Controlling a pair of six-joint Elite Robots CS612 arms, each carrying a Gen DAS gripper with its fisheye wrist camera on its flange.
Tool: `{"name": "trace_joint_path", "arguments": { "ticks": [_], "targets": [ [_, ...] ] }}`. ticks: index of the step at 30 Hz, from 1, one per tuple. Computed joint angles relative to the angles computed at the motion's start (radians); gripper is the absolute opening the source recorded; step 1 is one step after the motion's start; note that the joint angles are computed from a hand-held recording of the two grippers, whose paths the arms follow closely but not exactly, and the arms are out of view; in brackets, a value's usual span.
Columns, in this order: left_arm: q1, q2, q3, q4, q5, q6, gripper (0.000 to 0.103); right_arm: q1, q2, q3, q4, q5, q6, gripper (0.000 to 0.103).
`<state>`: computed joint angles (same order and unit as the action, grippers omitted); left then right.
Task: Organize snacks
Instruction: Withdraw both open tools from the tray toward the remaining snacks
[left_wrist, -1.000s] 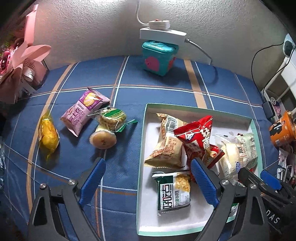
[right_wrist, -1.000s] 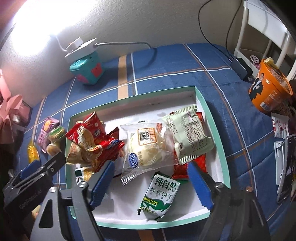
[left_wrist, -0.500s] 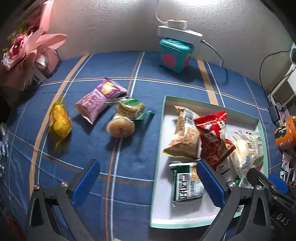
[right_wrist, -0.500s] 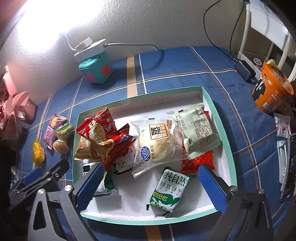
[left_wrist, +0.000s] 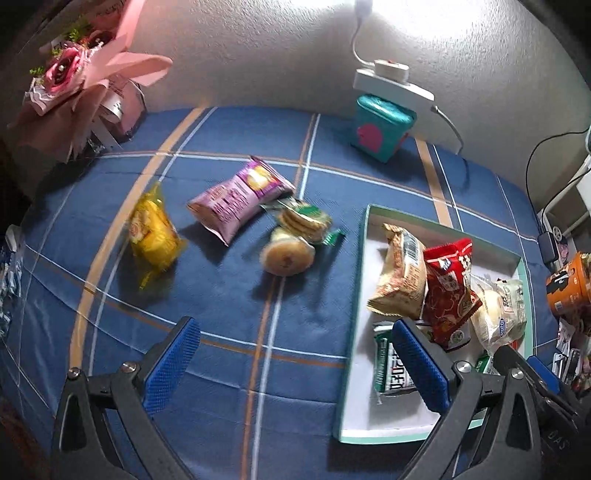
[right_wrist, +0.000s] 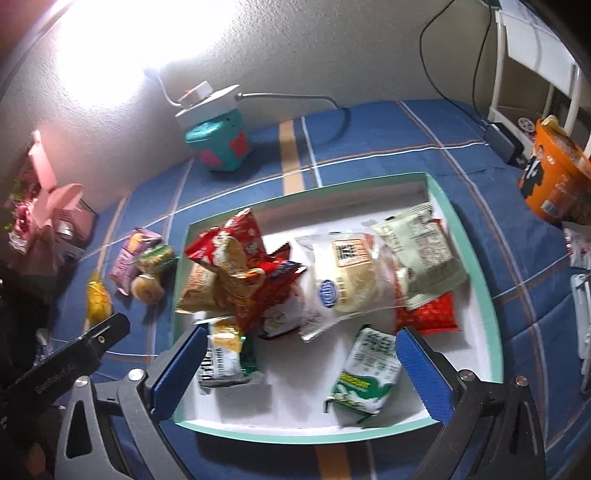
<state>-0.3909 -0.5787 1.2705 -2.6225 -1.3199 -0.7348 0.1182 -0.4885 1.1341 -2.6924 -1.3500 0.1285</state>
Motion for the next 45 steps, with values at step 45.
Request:
{"name": "trace_joint_path", "arguments": {
  "ticks": [45],
  "targets": [
    [0.121,-0.071,0.199,-0.327,0.177,-0.126,0.103,0.1,0.116,-0.213,-0.023,0.155,-0.078,0.103]
  ]
}}
